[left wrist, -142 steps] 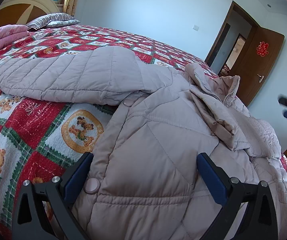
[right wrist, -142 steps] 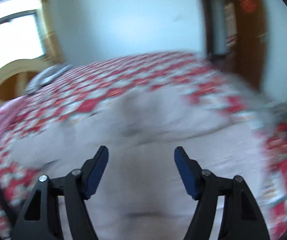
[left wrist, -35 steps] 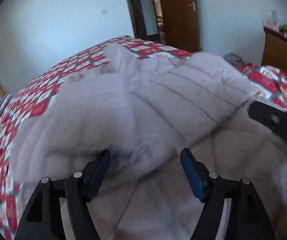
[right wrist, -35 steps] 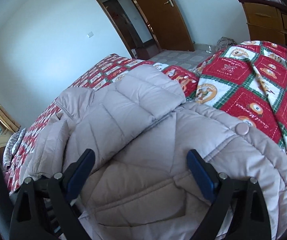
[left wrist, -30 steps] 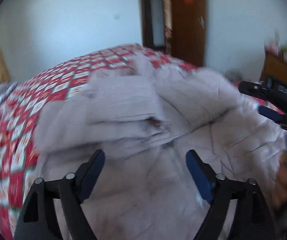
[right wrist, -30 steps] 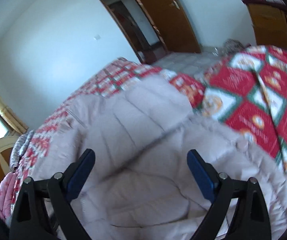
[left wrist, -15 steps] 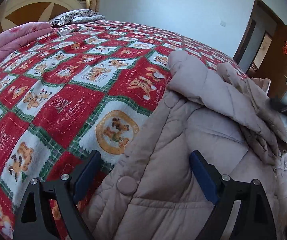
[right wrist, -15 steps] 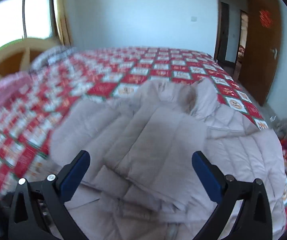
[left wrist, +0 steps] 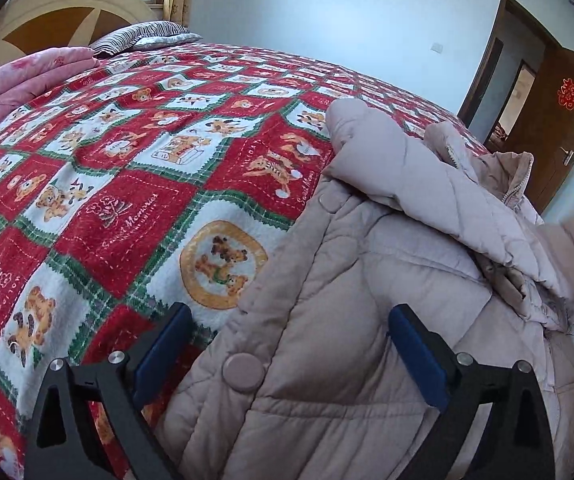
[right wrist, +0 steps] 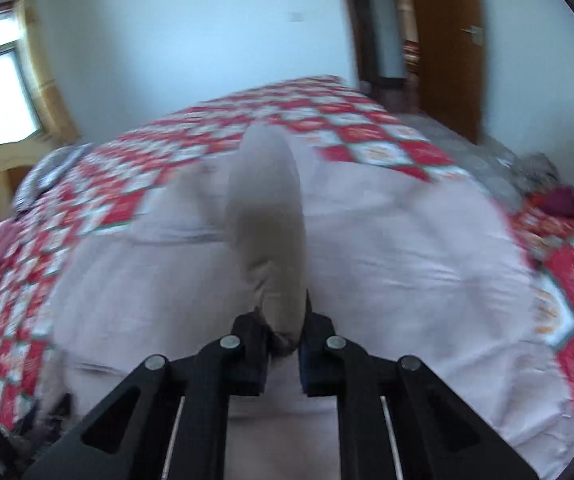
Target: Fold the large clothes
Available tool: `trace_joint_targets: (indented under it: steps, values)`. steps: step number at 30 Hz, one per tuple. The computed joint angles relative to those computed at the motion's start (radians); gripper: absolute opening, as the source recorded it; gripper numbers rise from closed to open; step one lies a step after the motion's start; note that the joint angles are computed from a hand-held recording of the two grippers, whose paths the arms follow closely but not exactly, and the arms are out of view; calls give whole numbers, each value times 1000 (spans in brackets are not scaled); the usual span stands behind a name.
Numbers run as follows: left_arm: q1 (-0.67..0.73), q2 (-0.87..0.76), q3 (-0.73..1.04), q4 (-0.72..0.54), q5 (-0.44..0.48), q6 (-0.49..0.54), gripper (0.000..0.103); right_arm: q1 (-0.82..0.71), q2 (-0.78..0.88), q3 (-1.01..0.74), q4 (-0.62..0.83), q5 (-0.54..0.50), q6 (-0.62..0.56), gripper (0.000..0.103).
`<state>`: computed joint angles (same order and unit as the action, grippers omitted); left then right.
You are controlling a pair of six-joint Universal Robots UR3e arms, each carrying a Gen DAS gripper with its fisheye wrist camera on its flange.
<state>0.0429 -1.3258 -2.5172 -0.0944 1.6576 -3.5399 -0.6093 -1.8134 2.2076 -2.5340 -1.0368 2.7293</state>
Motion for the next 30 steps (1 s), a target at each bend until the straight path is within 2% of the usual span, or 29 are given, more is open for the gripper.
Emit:
trace_joint_targets:
  steps: [1,3,4,6,9,11,13,17,18,20,24,26,28,30]
  values:
    - [-5,-4,2,0,4,-3,99,-52,14,1,40,3,-21,26]
    - [-7,-9,5,0,8,-3,99,-128,30,1,113,4,-59,74]
    - [-6,-8,4,1,7,-3,99,-194,4,30,143,34,-88,77]
    - [-16,-12,21,-25,23,-8,99,-277,-71,58,188,58,-97,77]
    - [-52,6,122,-211,67,-7,99,-439,-272,110,226,203,-105,77]
    - [-61,46,173,-255,52,20,99,-428,-312,93,192,255,-154,77]
    - [-98,33,239,-254,97,7,99,-332,-257,44,172,255,-209,71]
    - [-166,-161,511,-314,203,8,99,-88,-36,-41,24,117,-157,56]
    - [-175,-218,568,-331,229,10,99,-60,-12,-40,12,93,-161,48]
    - [-174,-322,649,-341,263,7,99,21,102,-76,-36,19,-128,42]
    - [-166,-483,693,-323,340,2,99,33,179,-38,-73,-30,-170,43]
    - [-138,-513,634,-253,306,-3,100,12,171,-18,-60,-11,-206,43]
    - [-114,-505,627,-262,263,-15,100,-1,158,-23,-18,-3,-223,43]
    - [-119,-505,636,-275,270,-12,100,4,157,-35,5,-11,-223,44]
